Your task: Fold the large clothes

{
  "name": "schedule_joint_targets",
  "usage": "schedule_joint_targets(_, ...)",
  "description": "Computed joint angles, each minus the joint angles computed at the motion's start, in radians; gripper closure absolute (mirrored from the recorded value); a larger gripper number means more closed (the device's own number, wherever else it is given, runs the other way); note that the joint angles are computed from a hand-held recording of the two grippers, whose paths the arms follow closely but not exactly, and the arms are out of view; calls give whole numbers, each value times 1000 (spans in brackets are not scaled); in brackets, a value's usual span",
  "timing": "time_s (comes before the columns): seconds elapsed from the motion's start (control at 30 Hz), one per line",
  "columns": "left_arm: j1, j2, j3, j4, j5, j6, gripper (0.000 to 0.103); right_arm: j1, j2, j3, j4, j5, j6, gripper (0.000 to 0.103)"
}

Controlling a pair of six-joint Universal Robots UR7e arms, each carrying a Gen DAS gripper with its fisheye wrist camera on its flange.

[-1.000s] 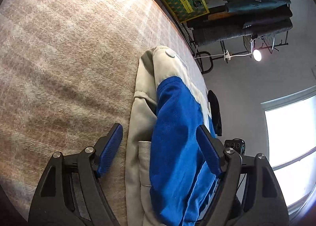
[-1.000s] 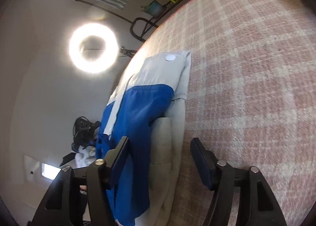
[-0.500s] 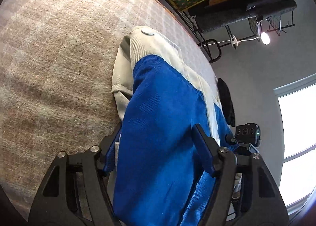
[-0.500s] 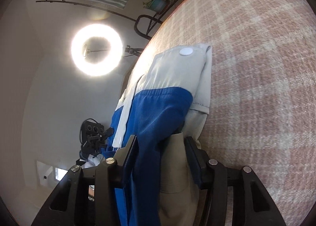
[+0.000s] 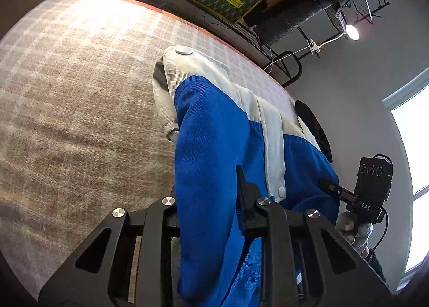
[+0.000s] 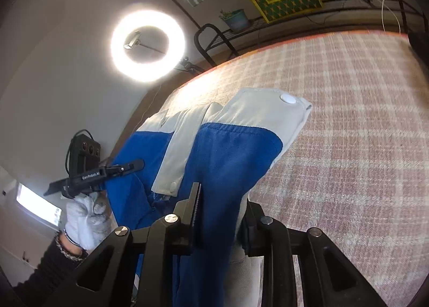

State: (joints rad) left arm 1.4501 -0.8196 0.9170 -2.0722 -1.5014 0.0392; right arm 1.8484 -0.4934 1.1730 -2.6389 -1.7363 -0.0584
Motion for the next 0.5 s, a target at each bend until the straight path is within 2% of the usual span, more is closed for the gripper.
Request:
schedule_joint_targets(0.3, -78, -61, 129, -23, 14, 11, 84, 14, -150, 166, -55, -79, -41, 82)
schedule_joint_targets(0.5, -151, -18, 139, -33, -7, 18, 85, -15, -287, 290, -110, -124, -61, 83)
